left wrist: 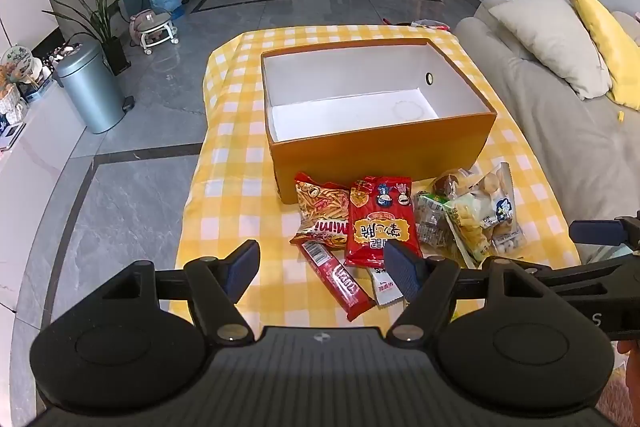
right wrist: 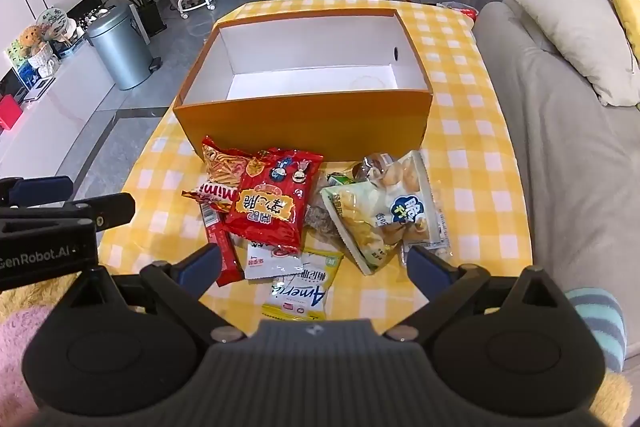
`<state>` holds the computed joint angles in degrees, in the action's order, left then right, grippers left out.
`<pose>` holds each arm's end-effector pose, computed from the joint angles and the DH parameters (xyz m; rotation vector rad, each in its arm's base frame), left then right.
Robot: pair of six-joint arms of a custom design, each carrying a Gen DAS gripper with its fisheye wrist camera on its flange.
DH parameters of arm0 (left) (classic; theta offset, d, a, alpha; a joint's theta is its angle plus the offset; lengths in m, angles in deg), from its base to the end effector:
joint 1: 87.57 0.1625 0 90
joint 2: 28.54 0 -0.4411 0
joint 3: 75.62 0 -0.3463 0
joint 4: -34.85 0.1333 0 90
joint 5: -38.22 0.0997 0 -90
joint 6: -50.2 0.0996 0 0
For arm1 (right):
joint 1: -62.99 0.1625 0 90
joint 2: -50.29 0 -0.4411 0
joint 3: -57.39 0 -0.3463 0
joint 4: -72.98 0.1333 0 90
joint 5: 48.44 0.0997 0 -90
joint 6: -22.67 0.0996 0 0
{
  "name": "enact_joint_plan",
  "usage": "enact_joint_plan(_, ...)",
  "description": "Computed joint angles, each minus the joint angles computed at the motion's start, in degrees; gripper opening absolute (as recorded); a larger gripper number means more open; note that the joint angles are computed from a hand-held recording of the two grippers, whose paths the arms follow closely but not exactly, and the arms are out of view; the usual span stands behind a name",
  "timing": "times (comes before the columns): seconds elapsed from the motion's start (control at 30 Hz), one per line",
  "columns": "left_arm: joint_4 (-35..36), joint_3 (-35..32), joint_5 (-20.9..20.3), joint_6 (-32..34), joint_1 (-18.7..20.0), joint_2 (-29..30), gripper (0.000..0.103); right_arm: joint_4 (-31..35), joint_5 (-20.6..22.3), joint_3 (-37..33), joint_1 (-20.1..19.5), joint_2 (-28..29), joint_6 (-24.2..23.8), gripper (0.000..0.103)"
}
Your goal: Organize snacks
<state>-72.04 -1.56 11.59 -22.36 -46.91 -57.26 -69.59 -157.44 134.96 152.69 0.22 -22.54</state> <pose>-0.3836 -0.6226 0.0414 -0.0987 2.0807 -0.8572 0.0971 -0.7210 0.2978 0.9200 -2.4838 0.3714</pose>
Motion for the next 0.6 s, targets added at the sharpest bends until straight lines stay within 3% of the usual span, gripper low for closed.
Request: enact_joint_plan(0.6, 0.02, -0.2, -0.19, 0.12, 0.04, 0.18, 0.083, -1.44, -0.32, 0.7, 0.04, -0.1, -0.5, 0.096)
